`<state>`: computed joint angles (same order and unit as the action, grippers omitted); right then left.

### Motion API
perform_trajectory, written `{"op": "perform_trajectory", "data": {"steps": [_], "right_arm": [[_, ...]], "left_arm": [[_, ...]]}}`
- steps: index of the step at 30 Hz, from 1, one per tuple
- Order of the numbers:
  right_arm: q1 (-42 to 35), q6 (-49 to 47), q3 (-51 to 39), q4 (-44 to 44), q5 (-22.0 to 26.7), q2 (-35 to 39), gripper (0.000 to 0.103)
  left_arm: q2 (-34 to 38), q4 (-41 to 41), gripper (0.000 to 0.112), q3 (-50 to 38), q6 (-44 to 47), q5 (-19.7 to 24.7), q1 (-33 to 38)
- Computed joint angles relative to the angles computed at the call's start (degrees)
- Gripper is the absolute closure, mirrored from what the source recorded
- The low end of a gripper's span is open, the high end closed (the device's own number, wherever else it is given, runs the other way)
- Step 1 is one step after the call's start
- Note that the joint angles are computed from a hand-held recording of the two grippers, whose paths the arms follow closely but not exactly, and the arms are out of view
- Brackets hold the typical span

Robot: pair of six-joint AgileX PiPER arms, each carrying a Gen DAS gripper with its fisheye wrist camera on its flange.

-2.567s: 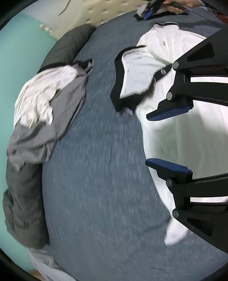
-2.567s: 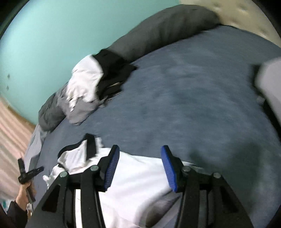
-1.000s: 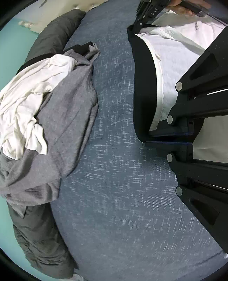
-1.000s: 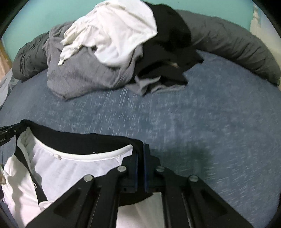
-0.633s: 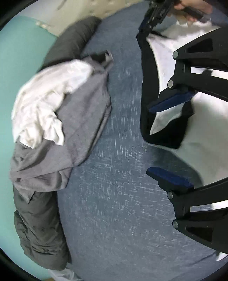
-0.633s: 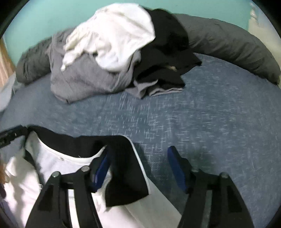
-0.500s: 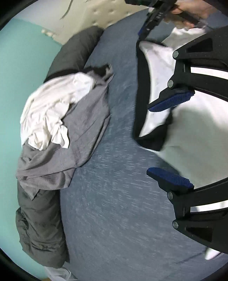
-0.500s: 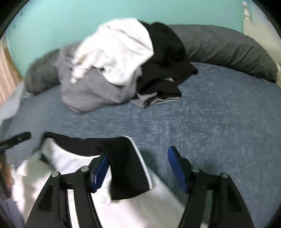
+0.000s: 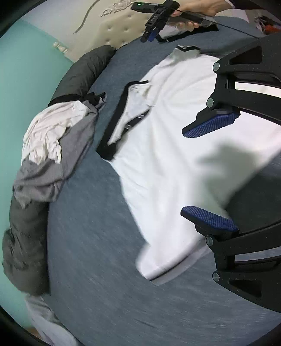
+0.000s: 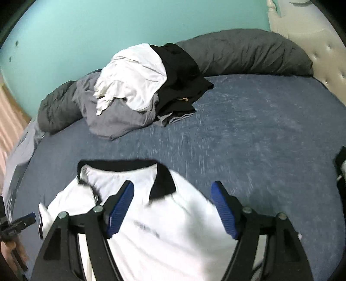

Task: Fold clothes

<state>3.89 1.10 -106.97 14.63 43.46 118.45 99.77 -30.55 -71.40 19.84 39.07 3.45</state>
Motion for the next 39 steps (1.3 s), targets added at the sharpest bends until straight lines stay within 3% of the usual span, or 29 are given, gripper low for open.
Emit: {"op": "perform_trajectory", "data": {"steps": [4,10,14,18,23,29,36,39], "right_arm": [[-2.53,-3.54,14.88,6.36,-3.40,-8.69,0.028],[-4.97,-19.66,42.12,23.02,-5.30,-24.44,0.028],[-4.21,-25.67,56.11,29.48,-4.82,-32.91,0.028],[-2.94,-32.59,67.68,39.24,-3.65,-39.54,0.028],[4.51,-32.44,75.64,42.61,-4.71,-45.20,0.030],[11.64,-25.93,81.82,41.57,-6.71,-52.89,0.034],[8.82,-15.34,83.54,33.91,-3.66,-61.93,0.034],[4.33,-14.82,84.30,32.40,0.61,-66.27,0.034]], "left_arm": [[-8.17,-6.50,0.041,13.03,6.67,-1.58,4.53],[-17.81,-14.97,0.042,28.08,18.31,1.68,8.76],[-23.04,-16.03,0.042,34.36,20.23,4.75,7.01],[-28.86,-15.14,0.046,39.74,16.46,4.85,0.45],[-33.08,-14.78,0.060,44.93,9.81,2.07,-10.61],[-37.92,-13.62,0.061,48.34,1.54,0.14,-20.12],[-39.43,-14.22,0.062,51.51,-6.70,-5.18,-32.33],[-38.92,-12.84,0.062,52.57,-11.39,-7.34,-37.84]]}}
